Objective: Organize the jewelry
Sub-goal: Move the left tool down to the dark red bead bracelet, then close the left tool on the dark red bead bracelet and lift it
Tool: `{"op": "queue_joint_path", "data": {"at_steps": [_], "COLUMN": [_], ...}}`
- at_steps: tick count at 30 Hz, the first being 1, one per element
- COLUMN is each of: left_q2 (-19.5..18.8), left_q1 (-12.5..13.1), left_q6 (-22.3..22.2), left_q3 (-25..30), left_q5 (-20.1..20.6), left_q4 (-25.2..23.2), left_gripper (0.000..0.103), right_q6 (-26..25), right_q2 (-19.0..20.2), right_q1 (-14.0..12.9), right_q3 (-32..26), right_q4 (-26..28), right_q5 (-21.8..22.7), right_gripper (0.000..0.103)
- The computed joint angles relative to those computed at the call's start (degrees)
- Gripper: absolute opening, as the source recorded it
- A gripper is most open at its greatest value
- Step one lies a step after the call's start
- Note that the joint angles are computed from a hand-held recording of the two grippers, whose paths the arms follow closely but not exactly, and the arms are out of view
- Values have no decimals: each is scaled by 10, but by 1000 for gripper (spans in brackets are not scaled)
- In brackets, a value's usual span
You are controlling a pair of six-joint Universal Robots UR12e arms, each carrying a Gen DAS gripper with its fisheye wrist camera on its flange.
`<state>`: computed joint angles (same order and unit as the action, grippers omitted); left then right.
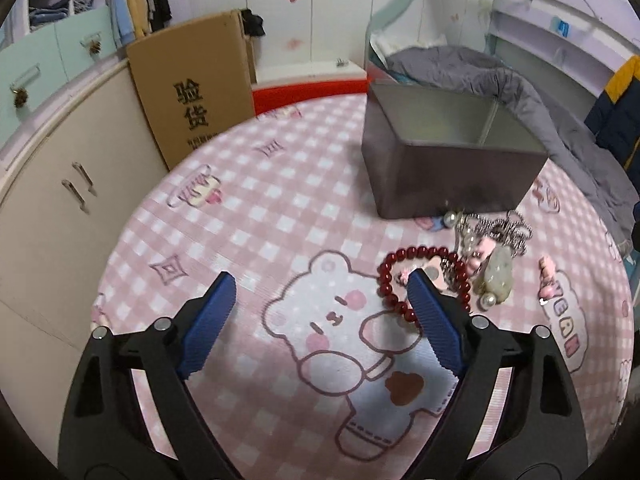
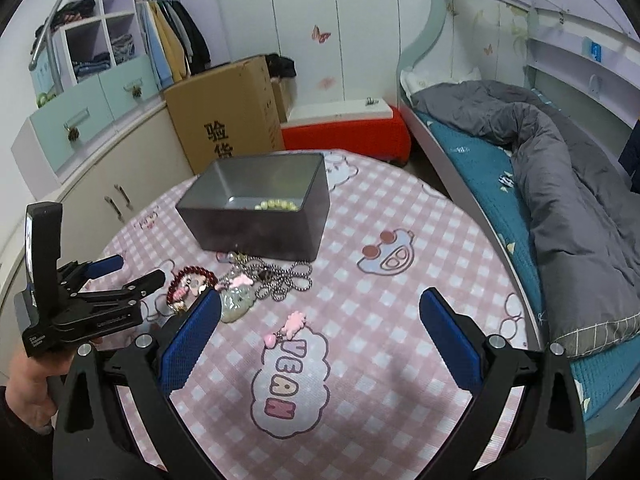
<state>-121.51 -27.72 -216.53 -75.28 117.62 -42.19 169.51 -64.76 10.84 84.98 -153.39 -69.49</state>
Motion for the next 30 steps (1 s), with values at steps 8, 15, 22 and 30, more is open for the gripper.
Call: {"op": "queue_joint_path", "data": {"at_steps": [8,15,22,30], "left_q2": [-7,-8,-6,1], "left_q1": [6,-3,-4,8], "left_q6": [29,83,73,62], "left_q3": [1,5,0,-18], "left_q5": [-48,-58,-54,-102], "left_q4": [18,22,27,71], "left_gripper": [34,8,9,7], "right_q6": [-27,-54,-92,-103], "right_q2": [13,23,32,26], "right_q1": [9,19,34,29], "right_q3": [-14,-17,-12,-6], "right_q4": [38,67,47,53], "right_q5": [-22,-33,-62,-30], "right_gripper": [96,88,53,13]}}
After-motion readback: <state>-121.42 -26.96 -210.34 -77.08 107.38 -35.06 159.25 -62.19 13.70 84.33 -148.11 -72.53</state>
